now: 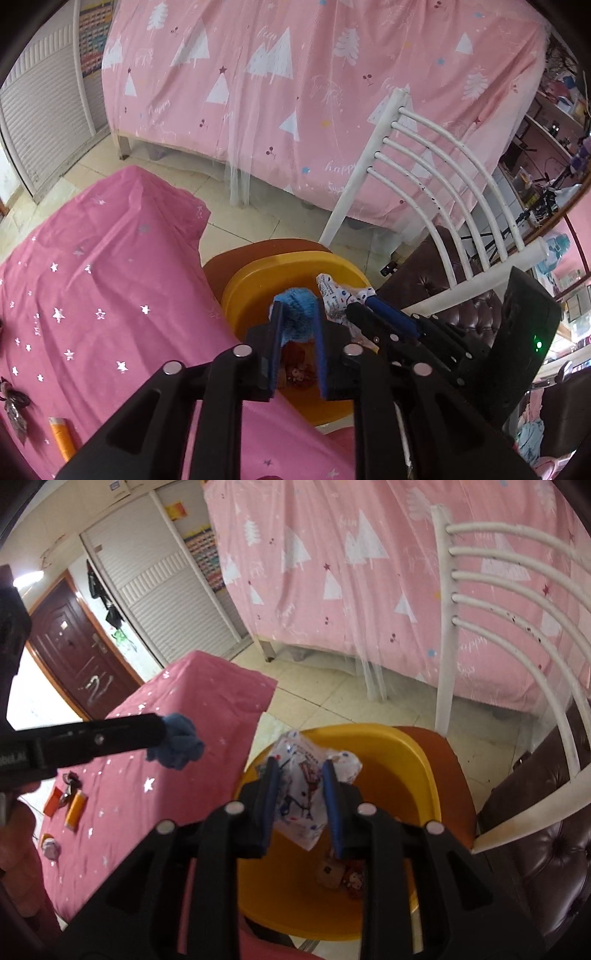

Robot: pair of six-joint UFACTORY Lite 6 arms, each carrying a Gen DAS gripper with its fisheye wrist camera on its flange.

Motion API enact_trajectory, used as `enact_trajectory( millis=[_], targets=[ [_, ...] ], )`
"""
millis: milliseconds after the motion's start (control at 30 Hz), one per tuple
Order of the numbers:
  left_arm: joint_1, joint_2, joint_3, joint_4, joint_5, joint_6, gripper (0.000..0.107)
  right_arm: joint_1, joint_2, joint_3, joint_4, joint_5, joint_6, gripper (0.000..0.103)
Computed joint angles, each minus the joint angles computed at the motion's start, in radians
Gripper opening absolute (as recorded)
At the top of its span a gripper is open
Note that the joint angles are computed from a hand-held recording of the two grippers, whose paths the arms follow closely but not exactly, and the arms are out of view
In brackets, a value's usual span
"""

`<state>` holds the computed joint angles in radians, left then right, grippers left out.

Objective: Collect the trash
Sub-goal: 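Carry the knit ball and plastic bag over the yellow bin and open both tools, then move both open tools back over the table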

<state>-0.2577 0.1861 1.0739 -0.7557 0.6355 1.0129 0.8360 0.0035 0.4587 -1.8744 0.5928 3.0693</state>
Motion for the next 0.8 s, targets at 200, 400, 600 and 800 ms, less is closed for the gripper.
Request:
enact_trajectory(
  millis=[200,400,600,800],
  targets=[
    [0.001,0.009,0.0,-0.011,-0.004,-0.015,0.048,0.002,0.025,0.02,0.003,-0.005,-0.007,0.035],
    [0.062,-0.023,0.002,-0.021,0.034,-0.01,0.052,0.004,0.026,0.022,0.001,0.005,-0.006,0.054],
    [0.147,-0.066,0.007,-0.038,0.108,0.024,0.055,0.033,0.019,0.046,0.057,0.027,-0.066,0.054],
    [0.254,-0.089,0.048,-0.025,0.172,0.057,0.056,0.046,0.071,0.165,0.148,0.019,-0.218,0.054]
  ],
)
